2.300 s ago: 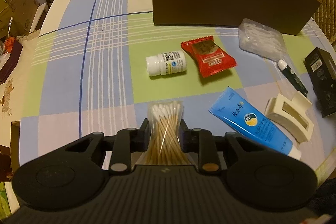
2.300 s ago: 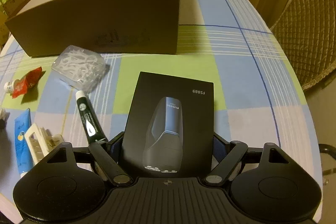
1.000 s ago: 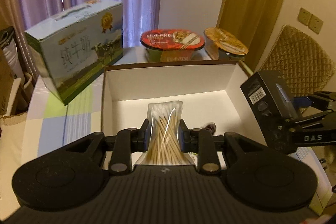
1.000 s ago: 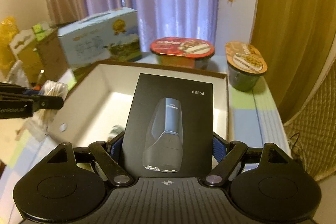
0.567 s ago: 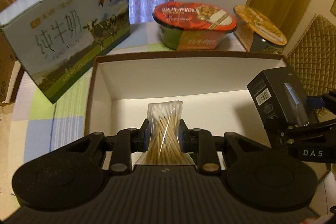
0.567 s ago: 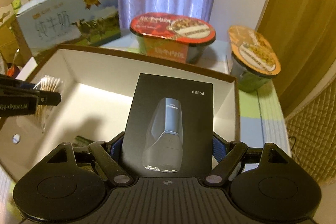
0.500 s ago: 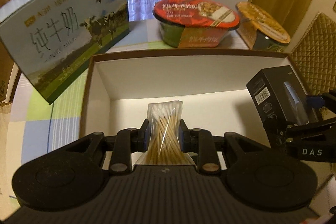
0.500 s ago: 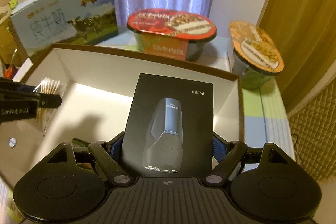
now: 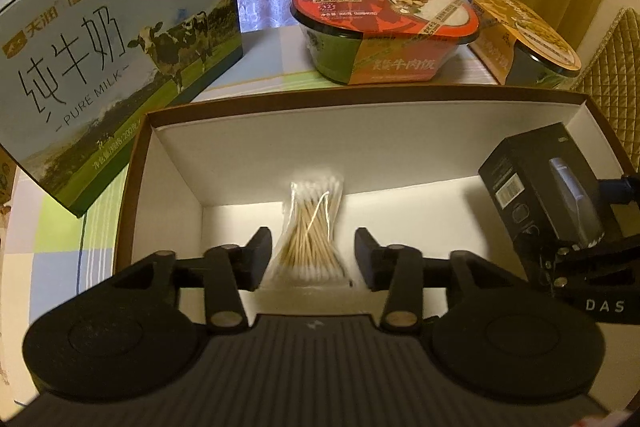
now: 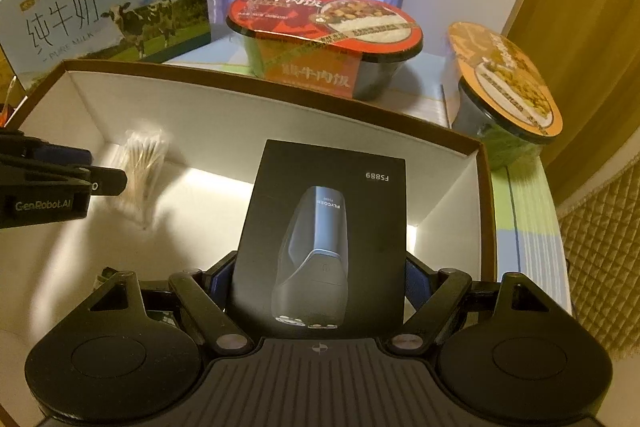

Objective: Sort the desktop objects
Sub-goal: 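Open the left gripper to drop the swabs while the right gripper releases the FLYCO box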

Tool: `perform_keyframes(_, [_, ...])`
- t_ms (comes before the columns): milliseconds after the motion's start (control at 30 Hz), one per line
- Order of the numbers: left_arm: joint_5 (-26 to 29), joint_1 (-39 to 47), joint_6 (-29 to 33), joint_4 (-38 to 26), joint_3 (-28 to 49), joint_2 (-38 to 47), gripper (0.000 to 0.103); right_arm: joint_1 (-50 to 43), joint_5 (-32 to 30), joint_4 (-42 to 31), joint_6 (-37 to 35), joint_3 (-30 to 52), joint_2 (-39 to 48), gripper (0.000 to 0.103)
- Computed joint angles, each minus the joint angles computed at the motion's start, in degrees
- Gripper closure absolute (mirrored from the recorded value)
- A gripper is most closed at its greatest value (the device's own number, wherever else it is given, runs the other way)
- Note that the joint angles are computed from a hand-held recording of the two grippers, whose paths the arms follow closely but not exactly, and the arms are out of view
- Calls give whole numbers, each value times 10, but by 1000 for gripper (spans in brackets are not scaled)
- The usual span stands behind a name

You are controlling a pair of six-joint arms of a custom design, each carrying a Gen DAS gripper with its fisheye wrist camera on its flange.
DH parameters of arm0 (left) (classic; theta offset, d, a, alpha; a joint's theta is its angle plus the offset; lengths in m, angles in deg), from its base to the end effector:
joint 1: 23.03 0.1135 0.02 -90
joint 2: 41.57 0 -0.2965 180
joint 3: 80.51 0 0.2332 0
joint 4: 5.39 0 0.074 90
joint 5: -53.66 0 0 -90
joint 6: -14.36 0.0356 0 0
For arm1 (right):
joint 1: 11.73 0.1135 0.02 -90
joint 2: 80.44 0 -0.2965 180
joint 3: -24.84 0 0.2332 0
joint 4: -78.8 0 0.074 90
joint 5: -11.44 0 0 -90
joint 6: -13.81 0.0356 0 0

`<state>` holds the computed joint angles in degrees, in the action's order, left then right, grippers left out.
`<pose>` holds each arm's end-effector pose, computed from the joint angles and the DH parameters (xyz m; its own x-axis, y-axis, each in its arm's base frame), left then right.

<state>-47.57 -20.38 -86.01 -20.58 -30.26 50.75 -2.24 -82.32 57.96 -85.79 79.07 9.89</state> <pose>0.2634 0.0191 0.1619 -0.7994 -0.2137 -0.5615 -0.2993 0.9520 0.0638 0.2658 0.0468 0.1808 -0.7817 -0.2994 -0.5470 -0.3349 0.9415 -0.0368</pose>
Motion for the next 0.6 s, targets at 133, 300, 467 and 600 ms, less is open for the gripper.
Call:
perform_keyframes(133, [-7,-7,2,3,-4,-8,51,0,-6,30,-9,-13,-17,25])
perform_keyframes(300, [-7,-12,3,-10,-8,-33,46,-5,-31,19,-7,-12,-46,24])
perform_keyframes(467, [-10,-20,-6,-50,-18,-84,35,-12,-54,-14,-35,-32,-103,15])
perform_keyframes(600, [-16,-34,-26,-99,-23,-123,30,-16,-66,-39,-39,-62,-162,3])
